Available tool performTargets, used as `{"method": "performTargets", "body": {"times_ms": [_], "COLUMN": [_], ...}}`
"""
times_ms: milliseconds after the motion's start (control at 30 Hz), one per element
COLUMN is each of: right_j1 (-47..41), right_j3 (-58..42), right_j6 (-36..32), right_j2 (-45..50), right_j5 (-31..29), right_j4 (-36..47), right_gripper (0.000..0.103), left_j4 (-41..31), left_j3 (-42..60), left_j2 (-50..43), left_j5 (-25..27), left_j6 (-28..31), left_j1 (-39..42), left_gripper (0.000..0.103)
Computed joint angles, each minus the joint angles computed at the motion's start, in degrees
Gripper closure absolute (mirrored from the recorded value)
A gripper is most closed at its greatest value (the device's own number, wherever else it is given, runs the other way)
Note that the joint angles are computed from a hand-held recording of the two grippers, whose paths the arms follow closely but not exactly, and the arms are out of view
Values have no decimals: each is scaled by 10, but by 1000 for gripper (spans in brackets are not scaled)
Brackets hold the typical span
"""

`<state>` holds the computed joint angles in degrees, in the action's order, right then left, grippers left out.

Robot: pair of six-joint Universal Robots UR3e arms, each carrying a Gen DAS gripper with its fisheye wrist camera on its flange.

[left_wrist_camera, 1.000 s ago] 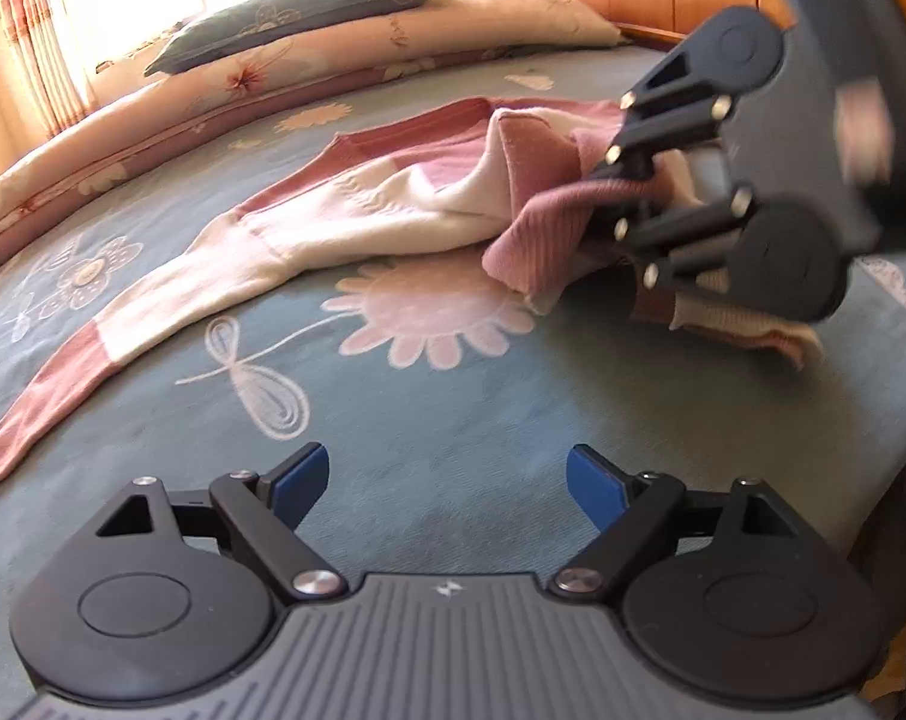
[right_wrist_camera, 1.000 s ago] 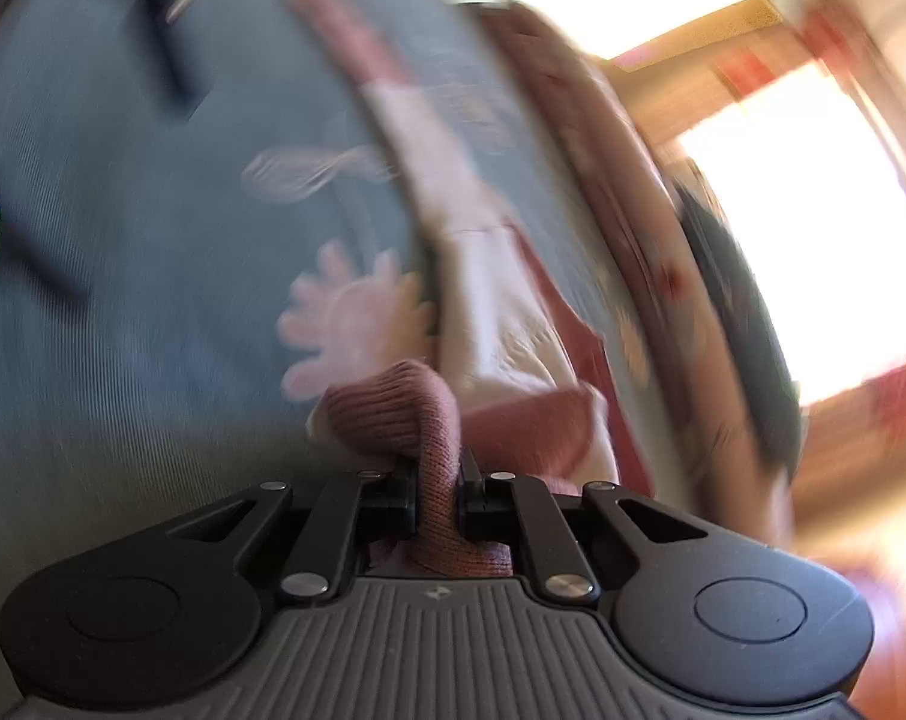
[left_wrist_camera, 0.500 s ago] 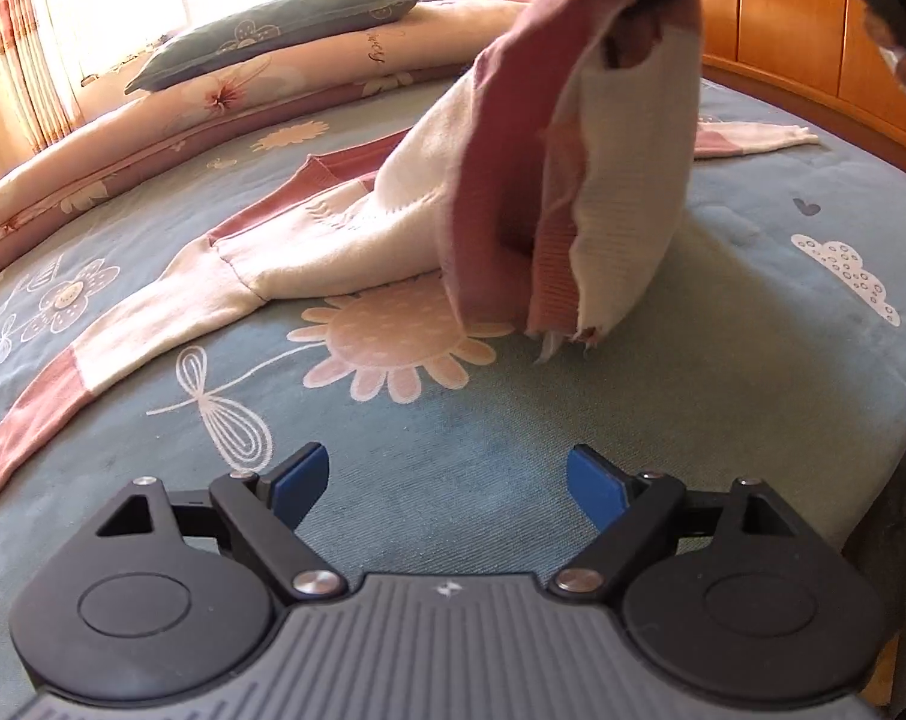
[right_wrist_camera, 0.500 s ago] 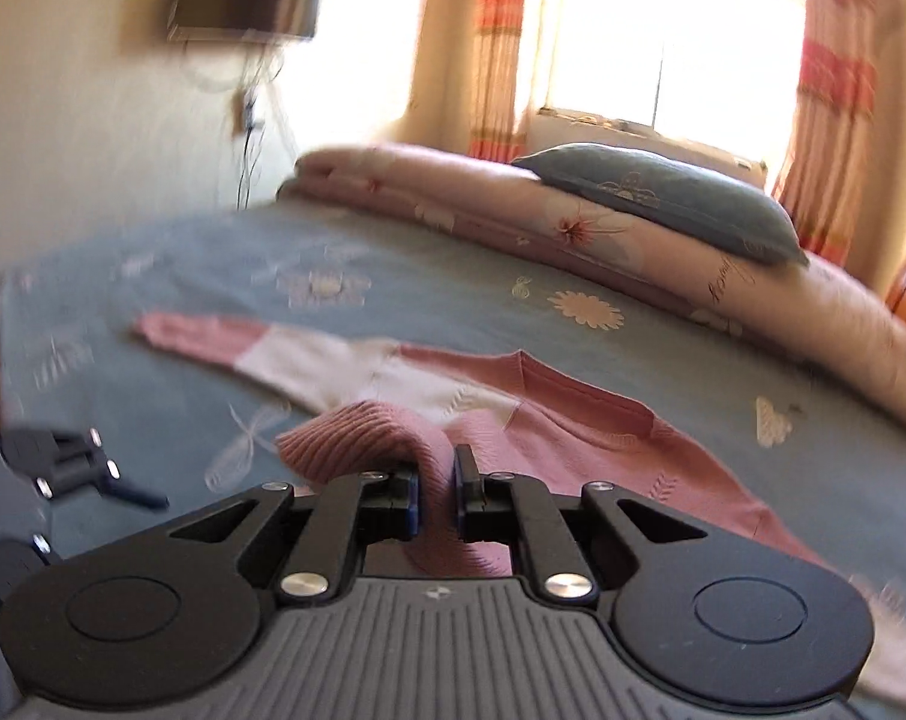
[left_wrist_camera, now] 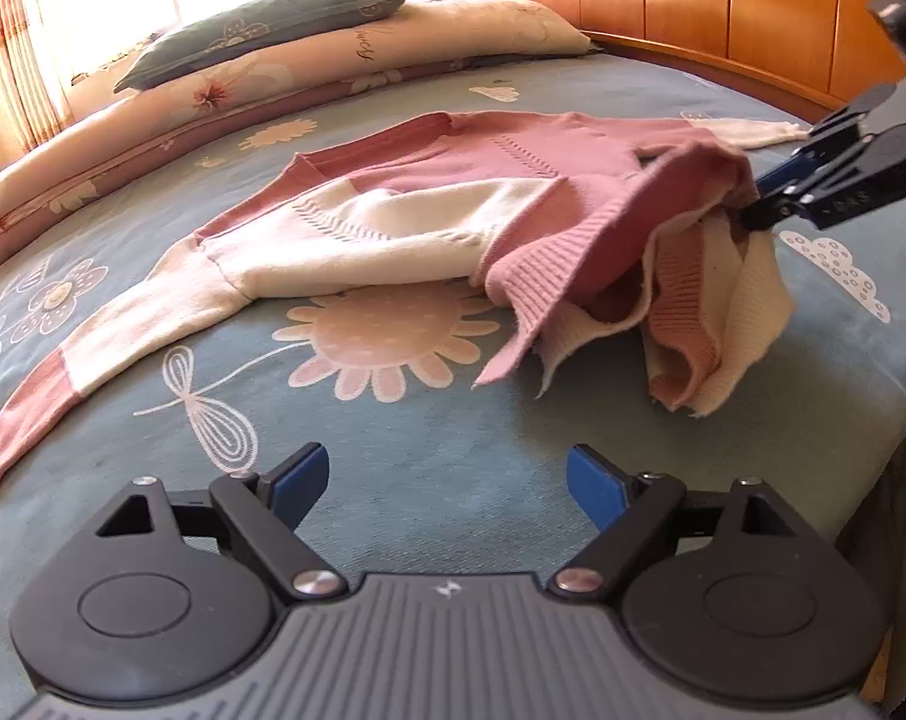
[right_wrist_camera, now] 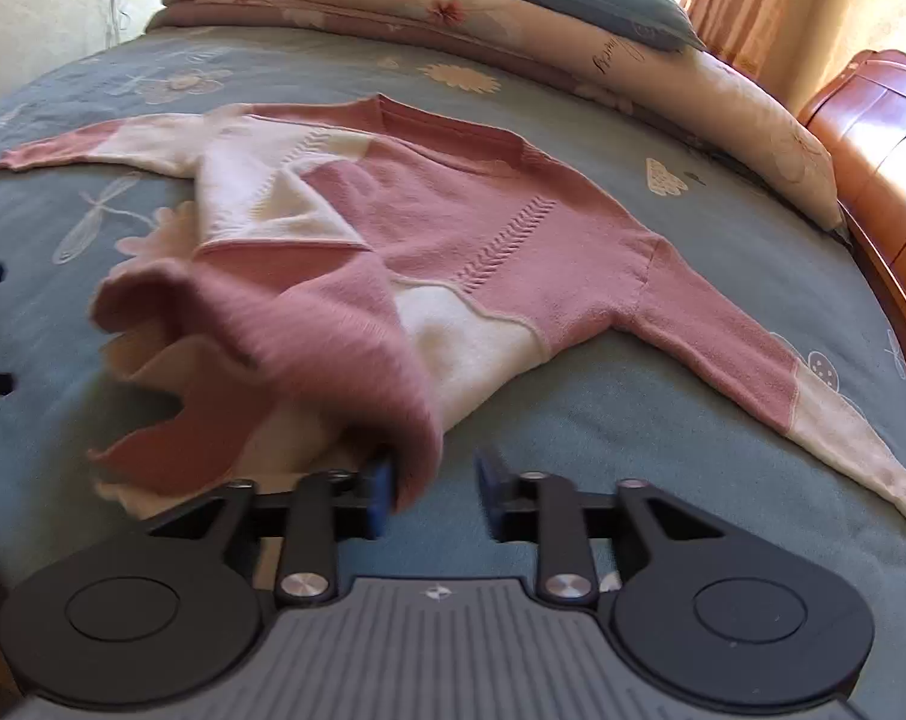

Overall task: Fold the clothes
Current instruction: 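Lift the hem with the right tool and shake the body loose, then lay the sweater body flat on the bed and open the right tool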

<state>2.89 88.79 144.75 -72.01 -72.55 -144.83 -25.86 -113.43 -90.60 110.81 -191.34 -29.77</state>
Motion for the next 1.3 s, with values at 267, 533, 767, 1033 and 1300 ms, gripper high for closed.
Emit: {"method": "performTargets", "body": {"times_ms": [267,533,767,1033,1300], "right_j1": [31,161,233,258,223], "right_j3": [80,7,-55,-26,-80], "right_j6": [-124,-324,-448,-515,-323], "right_j2": [-95,13,138,174,107], "right_j5": [37,-43,-138,-187,-73], "right_j4": [-78,-136,-190,-290,-175], "right_gripper": [24,18,19,92,97], "left_j4": [-6,-17,-20,-12,14], "left_j3": [24,25,-5,-31,-41], "left_j2": [-21,-14,14,38,35], "left_j5": [0,4,4,-2,2], "left_j6": [2,1,-12,-15,-15], "left_j1": [-12,-17,-2,15,1], "left_gripper": [16,16,16,16,16]}}
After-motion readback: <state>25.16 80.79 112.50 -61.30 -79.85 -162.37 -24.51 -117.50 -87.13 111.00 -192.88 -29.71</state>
